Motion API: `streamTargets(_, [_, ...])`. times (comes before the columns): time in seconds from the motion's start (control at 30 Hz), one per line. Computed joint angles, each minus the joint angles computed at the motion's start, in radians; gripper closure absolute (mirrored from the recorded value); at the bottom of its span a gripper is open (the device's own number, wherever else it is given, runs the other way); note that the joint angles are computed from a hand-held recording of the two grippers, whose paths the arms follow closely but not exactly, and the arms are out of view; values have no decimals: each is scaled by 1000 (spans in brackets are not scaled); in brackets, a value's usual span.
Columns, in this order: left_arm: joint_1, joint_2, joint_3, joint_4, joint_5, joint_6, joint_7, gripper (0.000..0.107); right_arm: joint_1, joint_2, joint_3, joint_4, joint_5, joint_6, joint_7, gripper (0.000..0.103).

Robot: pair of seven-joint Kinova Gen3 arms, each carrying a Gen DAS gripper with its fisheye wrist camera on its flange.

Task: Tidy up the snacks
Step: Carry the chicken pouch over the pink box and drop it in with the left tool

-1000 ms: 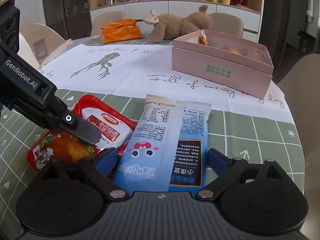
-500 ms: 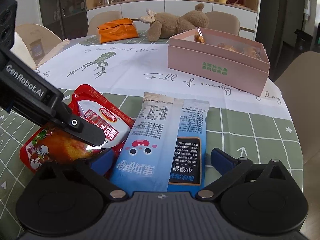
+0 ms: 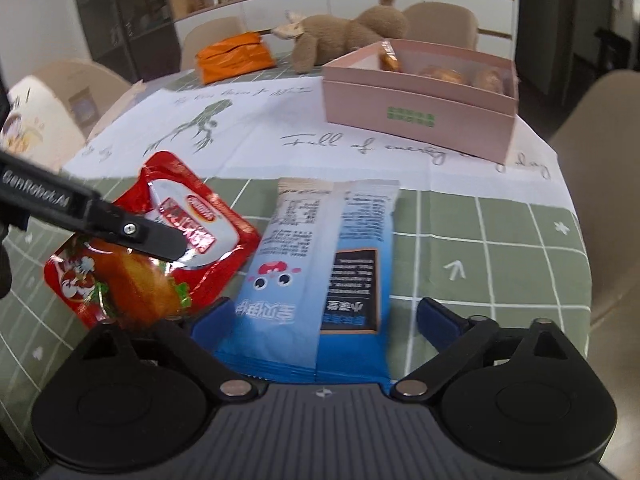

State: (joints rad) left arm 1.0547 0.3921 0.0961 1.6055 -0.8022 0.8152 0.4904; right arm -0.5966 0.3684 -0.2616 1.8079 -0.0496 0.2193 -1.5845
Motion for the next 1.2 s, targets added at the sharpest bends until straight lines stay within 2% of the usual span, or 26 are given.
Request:
streamTargets(0.23, [7, 28, 24, -97, 46, 182, -100, 80, -34, 37, 53, -64, -26, 12, -102, 6])
streamTargets(0.37, [-5, 35, 30, -122, 79, 202, -159, 79, -181, 64, 184, -111, 95, 43, -171, 6])
streamTargets(0.5, [-30, 33, 32, -130, 119, 188, -217, 79, -278, 83, 253, -122, 214, 34, -218, 5])
streamTargets(0.63, [-80, 23, 41, -134, 192, 155, -308, 78, -252, 92, 221, -115, 235, -5, -215, 3])
streamTargets(0.9, [-126, 22, 29, -154, 278, 131, -409, 78, -212, 97, 179, -130, 219, 11, -182, 4])
streamTargets(0.97, [-114, 28, 19, -164, 269, 137, -411, 78, -221, 96, 187, -133, 225, 19, -183, 8])
streamTargets(1.0, [-107, 32, 14, -170, 263, 143, -410, 78, -205, 93, 169, -135, 220, 27, -168, 17])
streamTargets(1.07, [-87, 40, 6, -180, 243, 159, -405, 78, -178, 84, 134, -145, 210, 62, -139, 23])
streamTargets(1.2, [-50, 51, -3, -194, 203, 186, -389, 79, -164, 57, 134, -136, 186, 97, -152, 26])
